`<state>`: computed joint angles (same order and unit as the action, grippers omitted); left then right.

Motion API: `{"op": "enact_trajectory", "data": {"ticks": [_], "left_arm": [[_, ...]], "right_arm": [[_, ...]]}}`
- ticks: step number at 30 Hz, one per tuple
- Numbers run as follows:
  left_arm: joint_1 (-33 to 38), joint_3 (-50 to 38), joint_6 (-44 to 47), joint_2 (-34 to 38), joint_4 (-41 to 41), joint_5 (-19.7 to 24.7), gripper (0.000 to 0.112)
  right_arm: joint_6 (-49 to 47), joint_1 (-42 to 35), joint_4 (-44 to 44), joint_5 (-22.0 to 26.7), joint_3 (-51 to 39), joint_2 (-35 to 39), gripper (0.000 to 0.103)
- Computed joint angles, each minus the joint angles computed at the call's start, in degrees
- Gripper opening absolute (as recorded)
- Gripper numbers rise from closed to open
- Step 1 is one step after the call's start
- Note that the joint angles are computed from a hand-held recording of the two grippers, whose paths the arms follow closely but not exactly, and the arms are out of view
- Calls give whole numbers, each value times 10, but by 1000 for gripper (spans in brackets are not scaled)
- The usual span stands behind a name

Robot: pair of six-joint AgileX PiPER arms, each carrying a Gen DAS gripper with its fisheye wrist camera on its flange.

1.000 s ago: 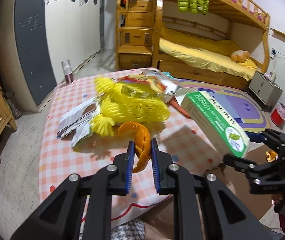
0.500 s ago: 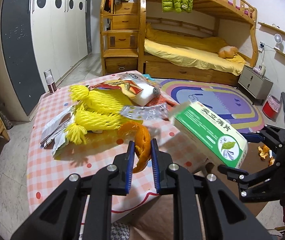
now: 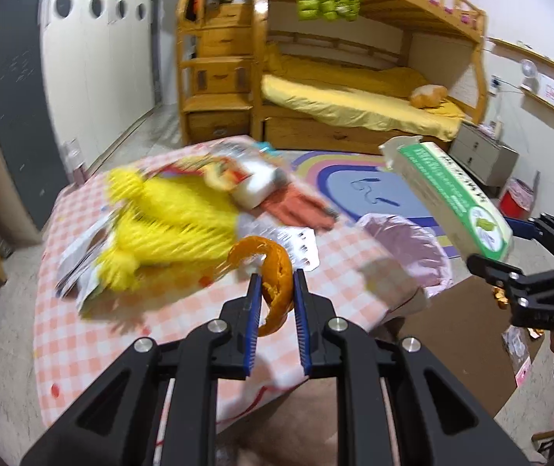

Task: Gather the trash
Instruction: 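Lift the orange peel and green medicine box and carry both toward the pink trash bin, then open the right tool over the bin while the left tool releases the orange peel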

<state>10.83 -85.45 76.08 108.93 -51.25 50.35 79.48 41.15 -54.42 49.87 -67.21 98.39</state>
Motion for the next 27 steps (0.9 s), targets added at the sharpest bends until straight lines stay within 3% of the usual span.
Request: {"op": "enact_trajectory", "data": {"ticks": [8, 12, 19, 25, 26, 27], "left_arm": [[-114, -20, 4, 23, 1, 4, 15], [-183, -56, -27, 59, 25, 6, 15], [-270, -182, -109, 155, 71, 25, 15], [-301, -320, -171, 239, 97, 72, 17], [-305, -340, -179, 250, 100, 80, 23], [-308, -349, -185, 254, 103, 81, 44]], "right_arm": [[103, -77, -27, -46, 114, -40, 80], [128, -149, -34, -101, 168, -38, 81], [111, -254, -44, -194, 180, 26, 81], [85, -313, -45, -241, 161, 61, 83], [86, -320, -49, -250, 159, 66, 84], [93, -328, -58, -259, 157, 72, 85]]}}
